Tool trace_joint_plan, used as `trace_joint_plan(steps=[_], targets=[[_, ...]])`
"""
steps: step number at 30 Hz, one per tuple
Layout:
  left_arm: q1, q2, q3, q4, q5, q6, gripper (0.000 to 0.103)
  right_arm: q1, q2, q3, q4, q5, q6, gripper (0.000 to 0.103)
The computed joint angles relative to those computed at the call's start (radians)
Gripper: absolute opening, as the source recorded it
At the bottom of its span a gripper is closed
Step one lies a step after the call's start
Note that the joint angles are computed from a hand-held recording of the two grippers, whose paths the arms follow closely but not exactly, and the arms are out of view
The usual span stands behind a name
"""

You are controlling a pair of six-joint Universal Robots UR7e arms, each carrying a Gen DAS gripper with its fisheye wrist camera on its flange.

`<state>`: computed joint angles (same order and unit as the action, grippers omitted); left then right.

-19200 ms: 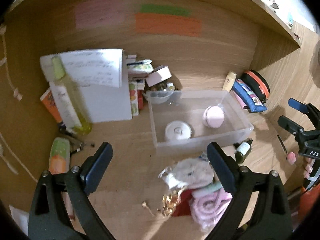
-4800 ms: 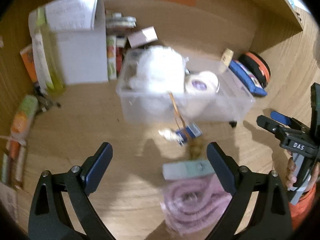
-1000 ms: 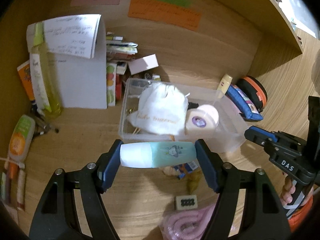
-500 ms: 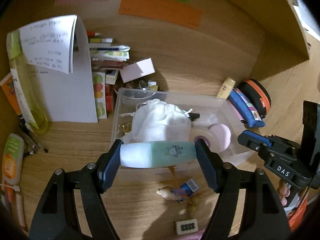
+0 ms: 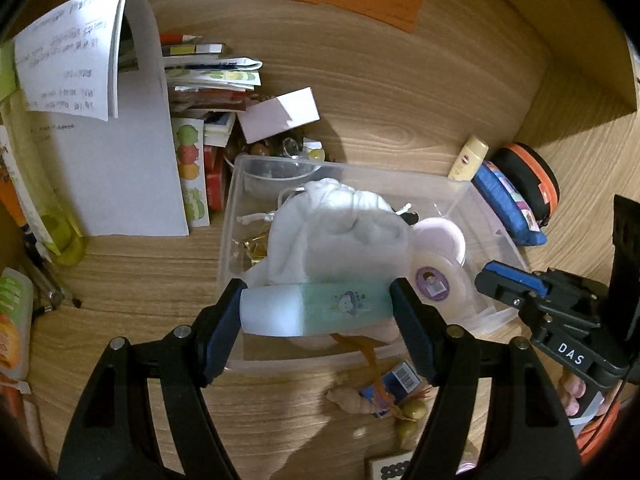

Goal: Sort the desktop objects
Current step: 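Carry the mint tube over the clear bin and open left gripper, then move right gripper to the bagged pink rope and grasp it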

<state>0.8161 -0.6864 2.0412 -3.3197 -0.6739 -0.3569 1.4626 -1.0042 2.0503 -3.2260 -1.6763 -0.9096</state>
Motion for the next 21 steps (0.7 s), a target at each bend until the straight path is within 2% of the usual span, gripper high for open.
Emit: trace_joint_plan(steps=[9, 13, 16, 18, 20, 21], targets=[[-0.020, -0.007, 0.004, 0.009, 0.004, 0.012, 0.073, 0.010, 0.014, 0.010, -0.064, -0.025, -0.028, 0.016], [-0.037, -0.012, 0.020, 0.001, 0.019, 0.009, 0.074, 0.015, 0.008, 0.019, -0.080, -0.032, -0.025, 0.034], [-0.057, -0.021, 0.046, -0.005, 0.042, -0.007, 0.077, 0.015, -0.009, 0.044, -0.105, -0.020, -0.027, 0.040], [-0.070, -0.025, 0.066, -0.017, 0.062, -0.020, 0.081, 0.016, -0.025, 0.064, -0.120, -0.014, -0.030, 0.048], [-0.084, -0.031, 0.085, -0.021, 0.074, -0.038, 0.085, 0.018, -0.035, 0.088, -0.159, -0.014, -0.034, 0.069], [-0.093, -0.036, 0.099, -0.019, 0.085, -0.055, 0.088, 0.020, -0.038, 0.104, -0.196, -0.016, -0.038, 0.074]])
